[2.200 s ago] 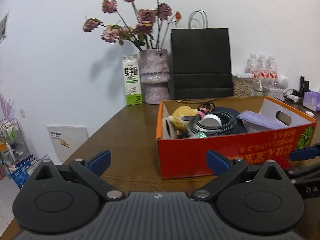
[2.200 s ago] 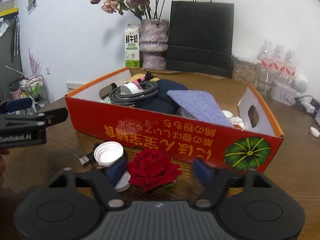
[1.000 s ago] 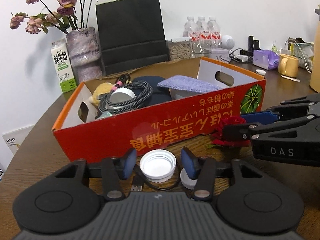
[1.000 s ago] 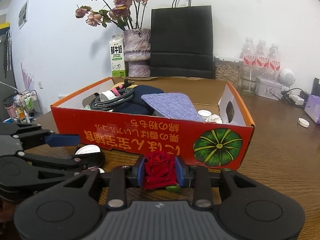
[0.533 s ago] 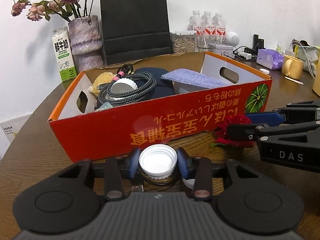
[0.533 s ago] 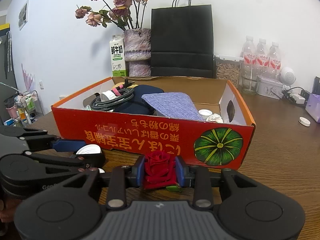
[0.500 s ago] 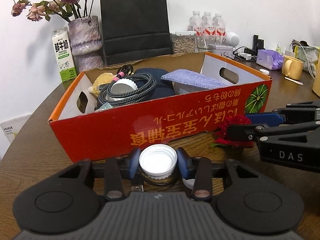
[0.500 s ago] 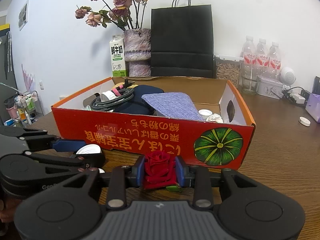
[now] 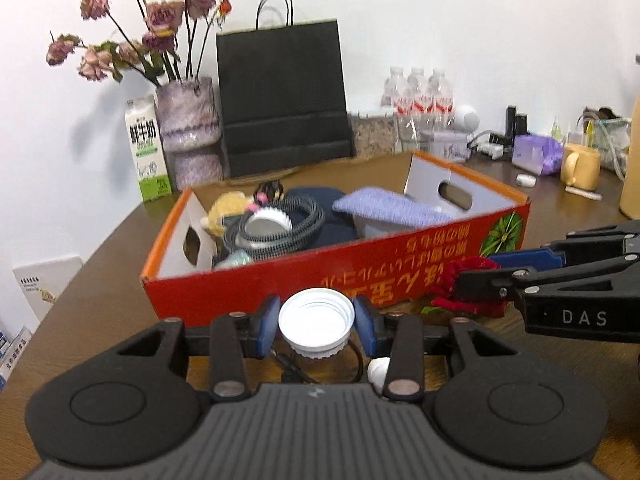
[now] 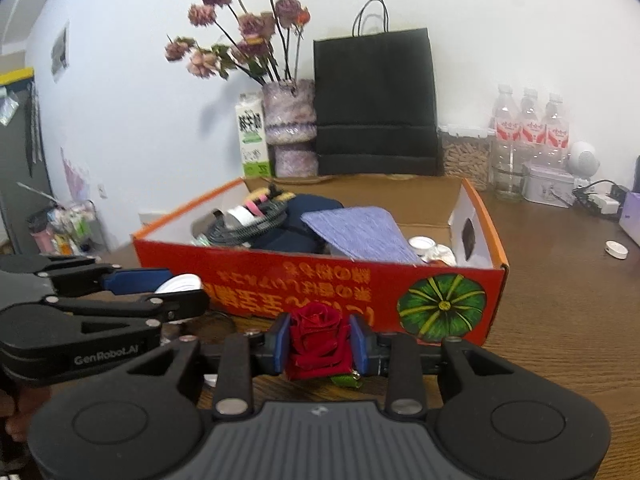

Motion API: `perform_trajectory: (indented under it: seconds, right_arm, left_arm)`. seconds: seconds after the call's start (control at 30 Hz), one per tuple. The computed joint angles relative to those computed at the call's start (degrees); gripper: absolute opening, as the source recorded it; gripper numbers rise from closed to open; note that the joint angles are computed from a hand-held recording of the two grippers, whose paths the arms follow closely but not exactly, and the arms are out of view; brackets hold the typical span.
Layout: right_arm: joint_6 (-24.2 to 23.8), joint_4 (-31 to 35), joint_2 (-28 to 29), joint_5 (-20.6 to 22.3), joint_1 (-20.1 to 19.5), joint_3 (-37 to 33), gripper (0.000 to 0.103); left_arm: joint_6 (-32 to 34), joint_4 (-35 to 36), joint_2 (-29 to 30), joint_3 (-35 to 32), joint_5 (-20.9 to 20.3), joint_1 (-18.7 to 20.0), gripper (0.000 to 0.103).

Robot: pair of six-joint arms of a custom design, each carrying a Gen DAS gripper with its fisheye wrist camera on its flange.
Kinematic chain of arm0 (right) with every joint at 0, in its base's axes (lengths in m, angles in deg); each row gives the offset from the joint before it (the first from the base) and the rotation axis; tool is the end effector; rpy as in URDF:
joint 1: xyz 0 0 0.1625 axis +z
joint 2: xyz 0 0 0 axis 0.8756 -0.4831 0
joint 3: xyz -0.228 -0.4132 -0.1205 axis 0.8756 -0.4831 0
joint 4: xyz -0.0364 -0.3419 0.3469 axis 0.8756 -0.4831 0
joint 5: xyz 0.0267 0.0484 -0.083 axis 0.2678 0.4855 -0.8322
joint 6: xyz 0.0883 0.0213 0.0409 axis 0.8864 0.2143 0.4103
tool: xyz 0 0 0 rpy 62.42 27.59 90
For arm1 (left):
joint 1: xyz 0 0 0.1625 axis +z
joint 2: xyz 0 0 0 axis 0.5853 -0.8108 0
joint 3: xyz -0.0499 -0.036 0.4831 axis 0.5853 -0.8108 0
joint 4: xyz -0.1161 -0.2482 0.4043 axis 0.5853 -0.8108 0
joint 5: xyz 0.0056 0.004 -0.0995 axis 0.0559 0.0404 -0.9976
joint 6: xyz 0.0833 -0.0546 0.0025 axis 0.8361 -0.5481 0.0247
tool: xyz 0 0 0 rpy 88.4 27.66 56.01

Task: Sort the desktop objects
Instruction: 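Carry white cap and red rose into the box and open both grippers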

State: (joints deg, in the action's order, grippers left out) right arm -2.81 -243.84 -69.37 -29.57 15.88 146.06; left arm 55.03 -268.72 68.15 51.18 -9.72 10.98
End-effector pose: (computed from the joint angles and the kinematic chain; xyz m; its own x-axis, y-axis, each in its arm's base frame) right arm -0.0353 -0.8424 0.3312 -0.6672 -0.5572 0.4944 -0.7422 0.4412 -0.5044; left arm -0.3913 -0.7367 -0.0683 -0.6289 0.0132 -0.7774 0.6996 0.4458 -0.5584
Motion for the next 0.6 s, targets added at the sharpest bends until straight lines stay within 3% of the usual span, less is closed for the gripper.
perform_trajectory:
  seconds: [0.3,0.6]
  right_arm:
    - [0.1,-1.8,-0.5,5.0,1.0,-1.7,0.030]
    - [3.5,-6.1,5.1,3.9,3.7,-10.4,0.030]
  left_arm:
    - [8.8,-8.3,1.1,-4.8,-2.5,-0.4,0.041]
    - [14.7,-10.5,5.1,-16.8,-3.5,1.3,0.041]
